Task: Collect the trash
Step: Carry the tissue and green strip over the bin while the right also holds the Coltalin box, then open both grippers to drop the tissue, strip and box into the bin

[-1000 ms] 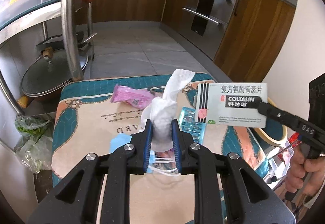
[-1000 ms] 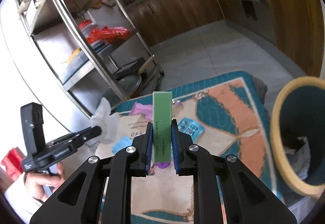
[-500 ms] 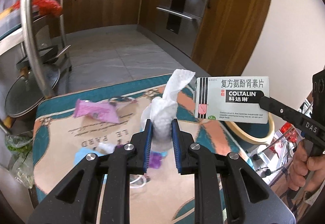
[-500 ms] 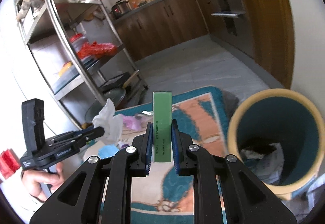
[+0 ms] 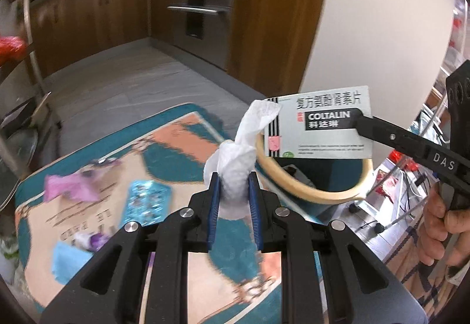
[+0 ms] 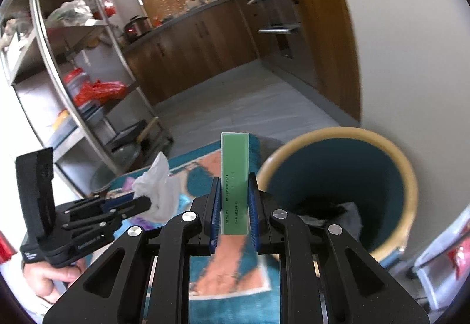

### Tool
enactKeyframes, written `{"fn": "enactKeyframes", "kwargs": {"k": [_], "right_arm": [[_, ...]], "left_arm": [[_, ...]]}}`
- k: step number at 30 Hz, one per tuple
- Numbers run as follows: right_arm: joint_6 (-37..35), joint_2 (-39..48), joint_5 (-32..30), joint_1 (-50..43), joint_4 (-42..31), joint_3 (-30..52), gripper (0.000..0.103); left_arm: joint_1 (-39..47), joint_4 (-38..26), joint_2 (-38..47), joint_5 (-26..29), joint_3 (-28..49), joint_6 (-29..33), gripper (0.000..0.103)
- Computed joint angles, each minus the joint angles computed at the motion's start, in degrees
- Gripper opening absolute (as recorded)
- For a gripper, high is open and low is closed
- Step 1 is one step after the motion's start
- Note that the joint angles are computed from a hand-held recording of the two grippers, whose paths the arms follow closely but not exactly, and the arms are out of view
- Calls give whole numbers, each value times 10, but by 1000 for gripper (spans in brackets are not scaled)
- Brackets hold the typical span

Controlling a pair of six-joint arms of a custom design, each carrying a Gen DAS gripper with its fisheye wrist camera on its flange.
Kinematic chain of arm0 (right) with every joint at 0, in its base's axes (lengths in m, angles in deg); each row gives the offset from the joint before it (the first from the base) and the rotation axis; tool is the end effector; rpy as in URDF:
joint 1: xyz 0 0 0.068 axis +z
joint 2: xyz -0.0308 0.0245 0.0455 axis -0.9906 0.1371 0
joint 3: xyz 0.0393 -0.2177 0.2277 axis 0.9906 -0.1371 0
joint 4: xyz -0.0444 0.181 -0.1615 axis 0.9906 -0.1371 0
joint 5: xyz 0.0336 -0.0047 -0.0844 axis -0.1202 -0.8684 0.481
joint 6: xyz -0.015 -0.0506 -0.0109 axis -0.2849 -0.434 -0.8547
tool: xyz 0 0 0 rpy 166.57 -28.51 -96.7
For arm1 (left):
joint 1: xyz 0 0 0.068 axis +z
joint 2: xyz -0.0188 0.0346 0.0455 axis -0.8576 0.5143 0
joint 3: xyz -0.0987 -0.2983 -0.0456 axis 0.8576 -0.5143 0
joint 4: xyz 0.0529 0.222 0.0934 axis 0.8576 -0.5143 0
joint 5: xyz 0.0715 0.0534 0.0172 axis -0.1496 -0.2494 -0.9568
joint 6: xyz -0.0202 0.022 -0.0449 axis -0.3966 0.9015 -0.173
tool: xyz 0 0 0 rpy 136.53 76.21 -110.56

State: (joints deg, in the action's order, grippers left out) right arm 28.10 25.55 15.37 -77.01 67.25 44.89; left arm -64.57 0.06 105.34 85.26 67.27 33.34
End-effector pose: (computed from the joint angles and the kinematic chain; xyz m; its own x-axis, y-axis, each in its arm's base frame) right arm 0.2374 0.0196 0.2563 -0.4960 0.4116 -0.7646 0.1946 0.9108 0.3641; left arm 0.3426 -0.0518 0.2752 -0.5243 0.4673 -0.7119 0.7316 0.6749 -0.0957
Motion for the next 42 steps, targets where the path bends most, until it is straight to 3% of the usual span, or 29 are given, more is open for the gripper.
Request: {"fn": "enactKeyframes", "kwargs": {"k": [12,20,28,37,42], "right_arm": [[-9,-11,11,-67,-44,-22,19],[-18,7,13,-86,-63,-22,19],[-19,38,39,-78,-111,-9,19],[-22,62,15,-89,-130,-7,21],[-20,65,-3,-99,-133,-5,21]], "left_arm": [[-137,50,49,-66,6,-62,19],[-164,45,76,-62,15,-83,19],[-189,41,104,-92,20,-85,20],[-186,44,100,-88,12,-83,31],[-188,43,94,-84,11,-89,42]]}}
